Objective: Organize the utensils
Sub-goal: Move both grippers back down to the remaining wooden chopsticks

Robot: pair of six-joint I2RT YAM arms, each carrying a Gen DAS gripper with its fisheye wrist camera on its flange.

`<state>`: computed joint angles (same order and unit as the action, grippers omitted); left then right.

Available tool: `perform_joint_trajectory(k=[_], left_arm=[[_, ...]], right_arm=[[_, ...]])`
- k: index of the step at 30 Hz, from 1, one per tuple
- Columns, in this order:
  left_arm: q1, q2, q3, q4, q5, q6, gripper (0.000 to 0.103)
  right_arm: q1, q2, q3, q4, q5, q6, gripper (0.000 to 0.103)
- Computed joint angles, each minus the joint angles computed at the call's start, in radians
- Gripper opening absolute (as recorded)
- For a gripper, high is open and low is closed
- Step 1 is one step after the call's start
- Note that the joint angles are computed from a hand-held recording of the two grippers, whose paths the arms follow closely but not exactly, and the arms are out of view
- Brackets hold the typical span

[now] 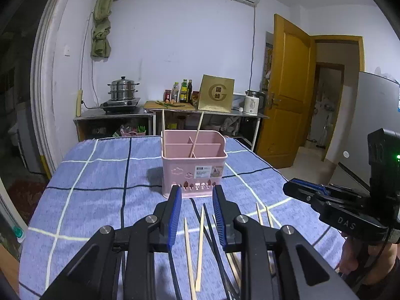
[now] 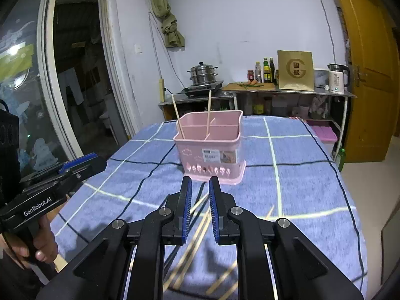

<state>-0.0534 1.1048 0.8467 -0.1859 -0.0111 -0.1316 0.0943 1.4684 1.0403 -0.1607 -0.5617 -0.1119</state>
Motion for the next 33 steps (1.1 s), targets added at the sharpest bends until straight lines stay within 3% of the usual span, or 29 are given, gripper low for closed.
perform_joint_trajectory(k=[7,18,24,33], left_arm=[[-0.037,-0.08,-0.075,-0.015,-0.039,-0.012,0.025],[-0.026,-0.095,-0.139,-0.011,-0.014,-0.009,0.025],[0.011,-0.024,-0.132,0.004,0.031,-0.001,0.025],[0.053,0.215,-0.041,0.03,0.064,0.037,0.025]], right_arm=[[-0.03,-0.081,-0.112,0.012,-0.015,-0.022,0.015],[-0.084,-0.09,-0.149,0.009,-0.042,-0.03,0.015],[-0.09,-0.046,-0.136,0.016,-0.025,-0.039,0.015],[-0.094,0.106,-0.044,-0.005,0.046,-0.028,0.015]])
